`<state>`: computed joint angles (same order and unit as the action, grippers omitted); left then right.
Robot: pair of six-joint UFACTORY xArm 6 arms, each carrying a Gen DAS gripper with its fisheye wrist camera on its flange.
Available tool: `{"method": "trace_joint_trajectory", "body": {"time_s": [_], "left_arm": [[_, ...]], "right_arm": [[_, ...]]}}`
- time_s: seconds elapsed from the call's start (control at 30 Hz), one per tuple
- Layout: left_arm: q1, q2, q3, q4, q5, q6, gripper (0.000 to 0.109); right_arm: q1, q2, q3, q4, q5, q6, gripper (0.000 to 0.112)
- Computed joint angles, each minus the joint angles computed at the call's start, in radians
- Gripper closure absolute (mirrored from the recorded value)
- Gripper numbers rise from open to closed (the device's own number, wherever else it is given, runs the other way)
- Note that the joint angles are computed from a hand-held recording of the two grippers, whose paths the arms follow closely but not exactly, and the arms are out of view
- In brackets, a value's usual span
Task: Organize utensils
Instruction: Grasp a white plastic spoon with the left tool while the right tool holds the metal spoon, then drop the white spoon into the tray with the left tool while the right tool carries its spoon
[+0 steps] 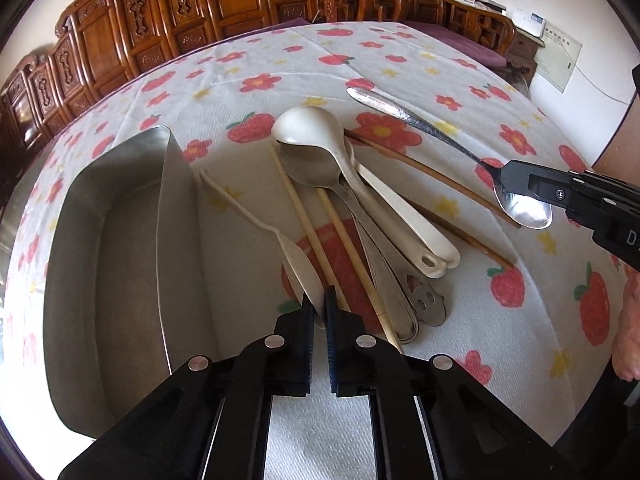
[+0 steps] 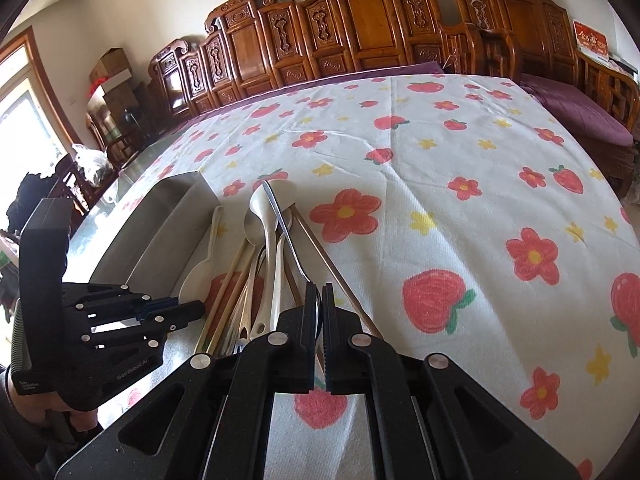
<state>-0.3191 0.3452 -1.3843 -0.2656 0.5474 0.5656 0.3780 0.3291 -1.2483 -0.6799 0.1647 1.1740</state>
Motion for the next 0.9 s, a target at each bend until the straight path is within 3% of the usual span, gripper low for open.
{"method": "trace_joint_trajectory", "body": {"time_s": [0.4,0.9], "left_arm": [[0.006,-0.118,0.071,-0.14,-0.029,0.153,0.105],[0.103,-0.134,-0.019,-0.27,0.102,0.325,0.104]], "right_arm": [[0.014,-0.002,-0.014,-0.039,0.021,0.03,0.109],[0.053,0.0,-0.04,-0.123,0.045,0.105,0.109]]}}
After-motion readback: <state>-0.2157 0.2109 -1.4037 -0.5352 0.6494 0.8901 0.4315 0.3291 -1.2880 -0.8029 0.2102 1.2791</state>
